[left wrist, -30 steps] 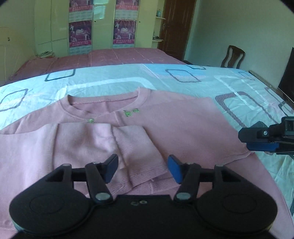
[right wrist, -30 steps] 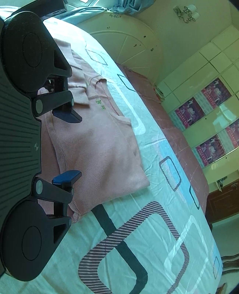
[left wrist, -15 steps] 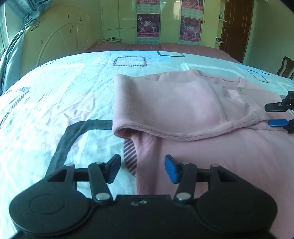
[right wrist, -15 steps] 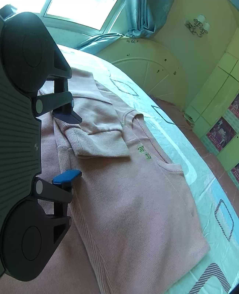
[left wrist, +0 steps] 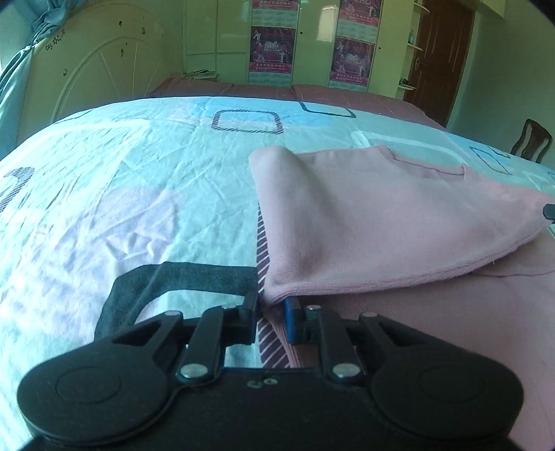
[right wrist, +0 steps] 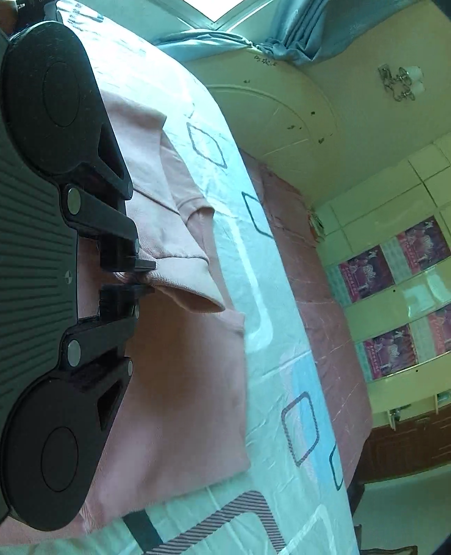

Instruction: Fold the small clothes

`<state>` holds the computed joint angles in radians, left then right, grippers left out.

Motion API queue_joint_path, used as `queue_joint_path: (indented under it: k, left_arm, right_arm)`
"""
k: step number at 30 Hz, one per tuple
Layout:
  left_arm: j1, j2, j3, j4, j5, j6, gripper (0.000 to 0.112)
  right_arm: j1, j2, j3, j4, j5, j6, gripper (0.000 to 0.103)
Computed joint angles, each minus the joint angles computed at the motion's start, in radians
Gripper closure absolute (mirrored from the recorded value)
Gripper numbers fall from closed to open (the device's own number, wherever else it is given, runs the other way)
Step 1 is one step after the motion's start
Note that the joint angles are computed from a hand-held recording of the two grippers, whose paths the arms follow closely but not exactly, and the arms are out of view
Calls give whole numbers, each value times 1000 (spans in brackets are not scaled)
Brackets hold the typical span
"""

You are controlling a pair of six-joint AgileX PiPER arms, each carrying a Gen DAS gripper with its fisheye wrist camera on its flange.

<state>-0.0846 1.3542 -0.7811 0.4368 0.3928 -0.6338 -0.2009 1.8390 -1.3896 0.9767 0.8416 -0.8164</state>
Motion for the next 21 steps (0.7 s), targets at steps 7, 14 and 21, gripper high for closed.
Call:
queue_joint_path:
  k: [7,14,21]
  left_arm:
    - [-2,35,-25,-6,2,9,100]
    - [6,14,-30,-119,32,154,92]
    - [46,-134,-3,-266,-40,284,49]
  right_arm:
    - [-23,-2,60,-3,-1,-36,98]
    - [-23,24,71,-44,1,-2,97]
    - [-33,39,-39,-51,18,18,53]
